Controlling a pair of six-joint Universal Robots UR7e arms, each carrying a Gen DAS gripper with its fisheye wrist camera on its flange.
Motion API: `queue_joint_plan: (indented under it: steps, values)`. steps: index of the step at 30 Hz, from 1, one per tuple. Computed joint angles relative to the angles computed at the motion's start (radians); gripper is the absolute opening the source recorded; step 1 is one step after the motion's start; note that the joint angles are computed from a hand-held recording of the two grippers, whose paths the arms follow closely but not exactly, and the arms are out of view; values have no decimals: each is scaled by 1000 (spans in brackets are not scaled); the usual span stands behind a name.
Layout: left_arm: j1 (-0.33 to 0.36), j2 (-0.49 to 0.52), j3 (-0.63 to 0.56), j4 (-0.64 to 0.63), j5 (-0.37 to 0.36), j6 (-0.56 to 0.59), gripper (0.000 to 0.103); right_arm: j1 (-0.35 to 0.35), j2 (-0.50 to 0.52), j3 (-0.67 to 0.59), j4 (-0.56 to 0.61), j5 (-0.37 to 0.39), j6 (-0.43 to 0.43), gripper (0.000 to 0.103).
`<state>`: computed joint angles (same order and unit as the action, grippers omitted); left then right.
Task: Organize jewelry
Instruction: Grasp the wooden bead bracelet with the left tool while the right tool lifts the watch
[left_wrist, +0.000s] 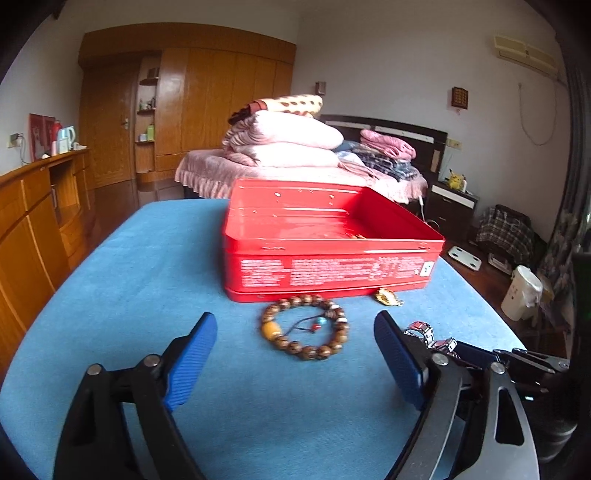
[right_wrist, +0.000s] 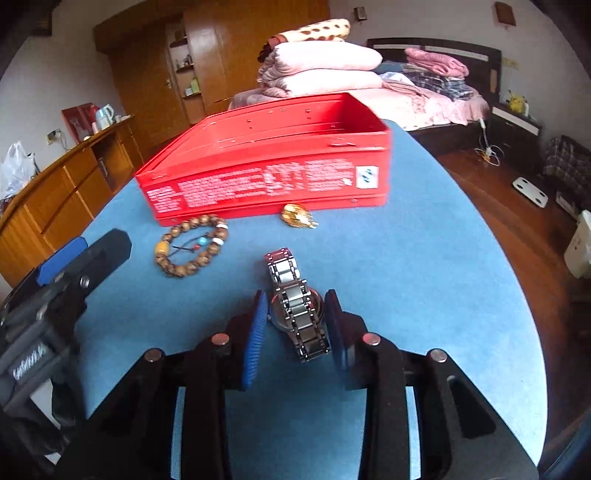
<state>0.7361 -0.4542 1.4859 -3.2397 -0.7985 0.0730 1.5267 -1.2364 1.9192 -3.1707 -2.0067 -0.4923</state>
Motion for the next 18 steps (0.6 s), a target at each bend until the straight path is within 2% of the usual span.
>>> queue_joint_plan:
  steps: [4,8,10,12,17,18]
  values:
    - [6,35,-83,147,-46,-41,66,-25,-32,19,-17,19,11,31]
    - [26,56,-168,346,-81,-121,56,-42,-44,19,-5,44,14,31]
    - [41,70,-221,463,-104,-178,44,-46,-45,19,-6,54,9,31]
    - [53,83,-261,532,-122,-213,38,-44,-42,20,-12,54,1,31]
    - [48,102,-291,578,-96,-217,31,-47,-40,22,-11,63,-2,31]
    - [48,103,-293,581,-100,-214,23,-47,-40,22,-12,63,-3,31]
